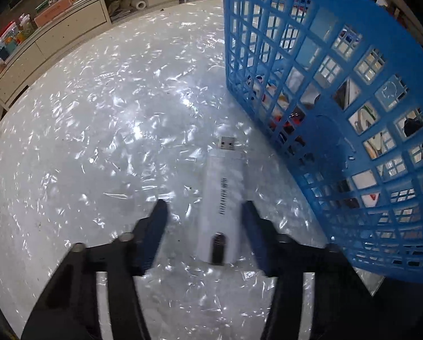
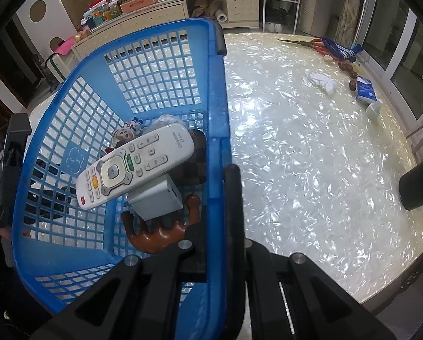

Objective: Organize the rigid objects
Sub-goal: 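Close the left gripper on the white USB stick and lift it, then carry the USB stick with the left gripper over the basket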

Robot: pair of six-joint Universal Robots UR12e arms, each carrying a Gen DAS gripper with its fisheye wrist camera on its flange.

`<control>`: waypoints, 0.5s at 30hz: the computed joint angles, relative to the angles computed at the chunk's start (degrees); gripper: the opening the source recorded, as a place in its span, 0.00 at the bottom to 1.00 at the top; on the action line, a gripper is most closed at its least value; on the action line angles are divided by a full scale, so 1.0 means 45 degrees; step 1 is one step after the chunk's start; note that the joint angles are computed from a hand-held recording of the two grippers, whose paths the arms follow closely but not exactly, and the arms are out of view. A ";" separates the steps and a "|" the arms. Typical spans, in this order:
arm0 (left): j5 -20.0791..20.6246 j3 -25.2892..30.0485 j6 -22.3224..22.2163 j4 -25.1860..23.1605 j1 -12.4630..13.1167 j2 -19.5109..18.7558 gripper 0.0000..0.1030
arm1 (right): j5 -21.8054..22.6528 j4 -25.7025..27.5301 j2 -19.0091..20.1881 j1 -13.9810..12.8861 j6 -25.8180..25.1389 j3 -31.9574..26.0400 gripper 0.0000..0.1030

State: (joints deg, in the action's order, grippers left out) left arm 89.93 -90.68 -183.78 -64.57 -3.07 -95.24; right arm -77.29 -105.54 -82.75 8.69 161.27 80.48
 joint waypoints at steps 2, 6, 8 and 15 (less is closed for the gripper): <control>-0.0199 -0.0130 0.0181 0.0107 -0.0050 0.0072 0.32 | 0.0026 -0.0016 0.0002 -0.0008 -0.0001 0.0000 0.04; -0.0219 -0.0171 0.0192 0.0089 -0.0178 0.0187 0.32 | -0.0006 -0.0026 -0.0003 0.0001 0.0023 0.0004 0.04; -0.0633 -0.0192 -0.0035 -0.0036 -0.0072 0.0253 0.32 | -0.0016 -0.0020 -0.0006 -0.0002 0.0053 0.0006 0.04; -0.0727 -0.0310 0.0788 -0.0084 0.0346 0.0807 0.32 | -0.0223 -0.0042 -0.0006 0.0055 0.0010 -0.0003 0.04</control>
State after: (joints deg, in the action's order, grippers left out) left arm 86.66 -92.07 -180.23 -64.95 -1.51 -91.61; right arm -78.29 -105.73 -82.78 8.94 161.32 80.47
